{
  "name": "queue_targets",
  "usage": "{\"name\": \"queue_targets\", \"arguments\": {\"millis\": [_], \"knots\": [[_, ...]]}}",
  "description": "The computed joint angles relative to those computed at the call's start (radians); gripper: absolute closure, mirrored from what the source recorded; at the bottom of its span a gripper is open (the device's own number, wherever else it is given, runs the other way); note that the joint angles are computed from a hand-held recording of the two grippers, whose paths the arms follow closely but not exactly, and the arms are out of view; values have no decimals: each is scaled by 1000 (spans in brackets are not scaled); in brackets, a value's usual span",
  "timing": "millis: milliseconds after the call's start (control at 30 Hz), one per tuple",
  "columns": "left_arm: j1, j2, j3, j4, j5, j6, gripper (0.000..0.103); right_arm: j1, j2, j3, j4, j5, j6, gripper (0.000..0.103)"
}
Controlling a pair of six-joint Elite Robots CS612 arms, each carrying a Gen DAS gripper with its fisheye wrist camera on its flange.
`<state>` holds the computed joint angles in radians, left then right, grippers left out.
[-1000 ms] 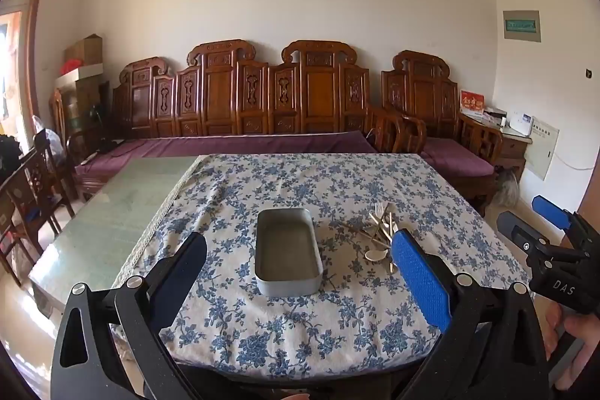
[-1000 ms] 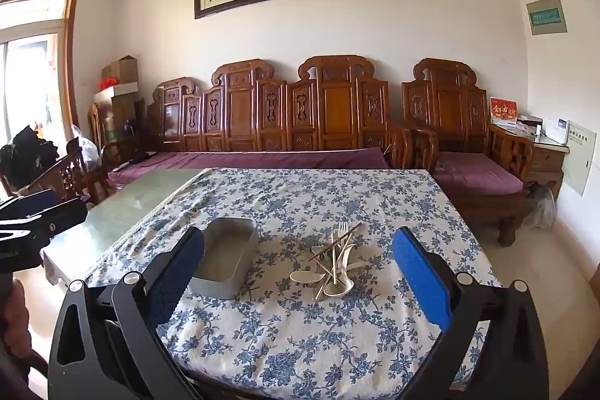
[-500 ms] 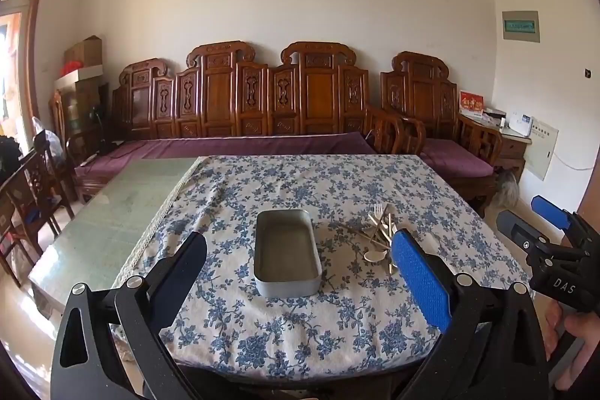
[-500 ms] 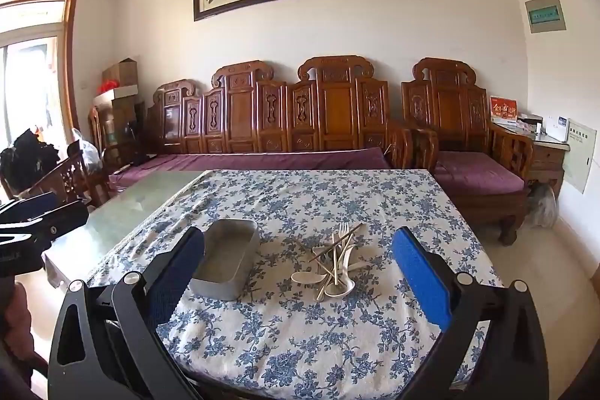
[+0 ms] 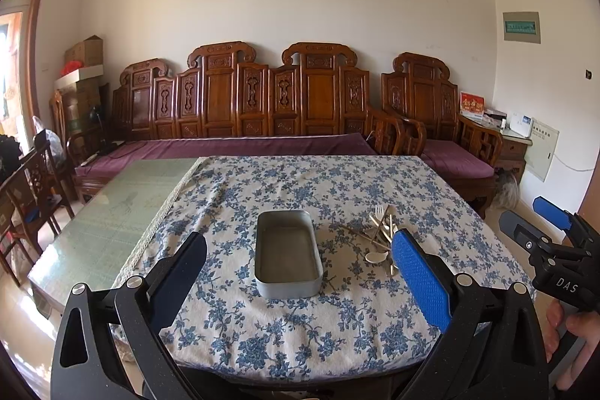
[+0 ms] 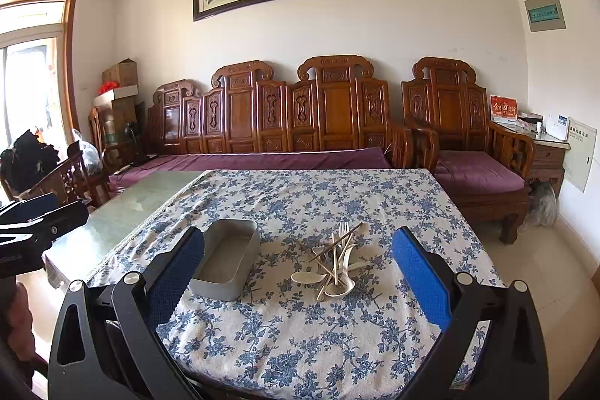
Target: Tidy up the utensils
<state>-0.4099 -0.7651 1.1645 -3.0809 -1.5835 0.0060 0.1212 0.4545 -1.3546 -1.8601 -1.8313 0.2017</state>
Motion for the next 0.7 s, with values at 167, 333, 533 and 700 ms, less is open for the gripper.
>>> {"name": "queue_targets", "arguments": {"millis": [167,333,533,700], "knots": [[0,3,-5,1,1,0,8,2,-1,1,0,-2,0,3],[1,3,-3,-2,0,0,8,2,0,0,-1,-2,1,3],[1,4,-5,-1,0,-2,8,1,-2,-1,2,0,1,3],[1,4,-8,3,-2,-1,8,2,-5,0,2,0,1,3]]}}
